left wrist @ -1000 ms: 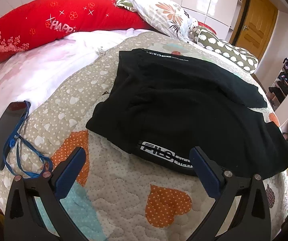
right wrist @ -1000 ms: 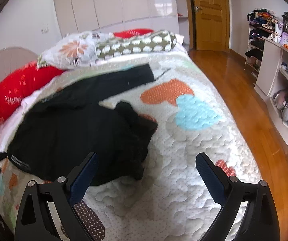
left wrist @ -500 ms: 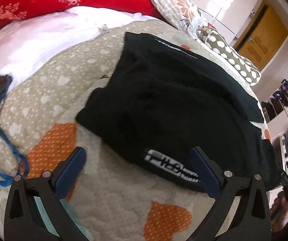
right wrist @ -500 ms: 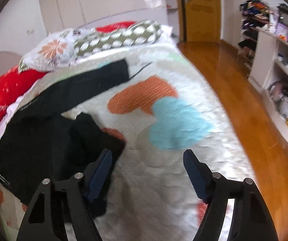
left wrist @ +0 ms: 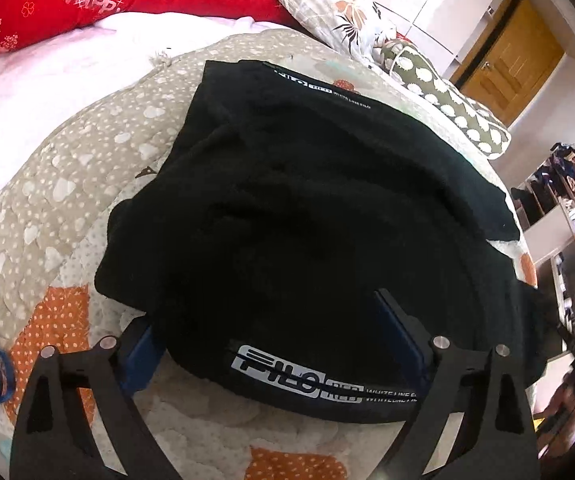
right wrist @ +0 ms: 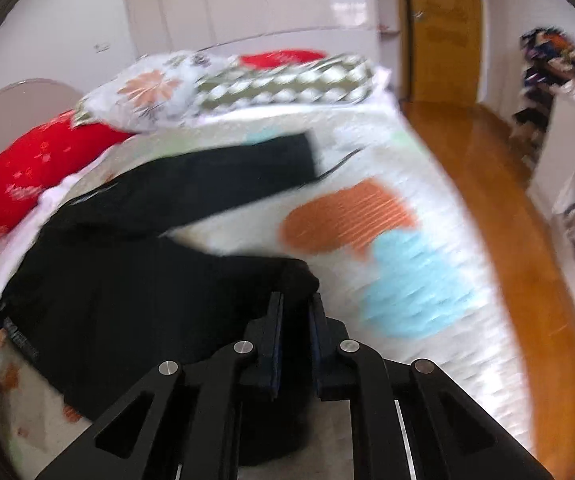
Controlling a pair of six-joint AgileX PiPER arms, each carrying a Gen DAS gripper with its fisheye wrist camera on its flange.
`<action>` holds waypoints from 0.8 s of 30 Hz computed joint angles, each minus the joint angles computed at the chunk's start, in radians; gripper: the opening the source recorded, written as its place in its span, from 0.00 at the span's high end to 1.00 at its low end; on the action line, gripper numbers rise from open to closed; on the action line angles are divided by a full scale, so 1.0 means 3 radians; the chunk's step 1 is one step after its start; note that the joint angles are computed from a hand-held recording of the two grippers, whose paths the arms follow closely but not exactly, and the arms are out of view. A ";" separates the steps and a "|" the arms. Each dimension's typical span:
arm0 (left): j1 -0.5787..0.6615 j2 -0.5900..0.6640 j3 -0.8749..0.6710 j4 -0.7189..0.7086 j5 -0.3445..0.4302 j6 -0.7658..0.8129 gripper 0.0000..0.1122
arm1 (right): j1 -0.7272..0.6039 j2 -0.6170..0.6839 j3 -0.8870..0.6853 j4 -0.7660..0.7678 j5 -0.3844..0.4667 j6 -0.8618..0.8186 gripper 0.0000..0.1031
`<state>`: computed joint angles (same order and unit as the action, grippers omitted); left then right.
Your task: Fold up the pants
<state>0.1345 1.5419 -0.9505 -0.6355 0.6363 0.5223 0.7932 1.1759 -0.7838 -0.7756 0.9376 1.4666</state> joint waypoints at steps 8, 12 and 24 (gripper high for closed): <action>0.0046 -0.0022 0.0043 -0.0040 0.0018 0.0111 0.15 | -0.0617 -0.0168 0.0119 0.0327 -0.0001 -0.0145 0.59; 0.0156 -0.0030 0.0064 -0.0206 0.0123 0.0341 0.15 | 0.0183 -0.0665 0.0409 0.0357 0.0269 0.0510 0.38; 0.0356 0.0100 -0.0036 -0.0556 0.0277 0.0295 0.84 | 0.0009 -0.0565 0.0905 -0.0048 -0.0966 0.1343 0.85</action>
<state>0.2413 1.5719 -0.9613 -0.8022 0.7193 0.6108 0.7959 1.0064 -0.5123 -0.7899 0.6478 1.8696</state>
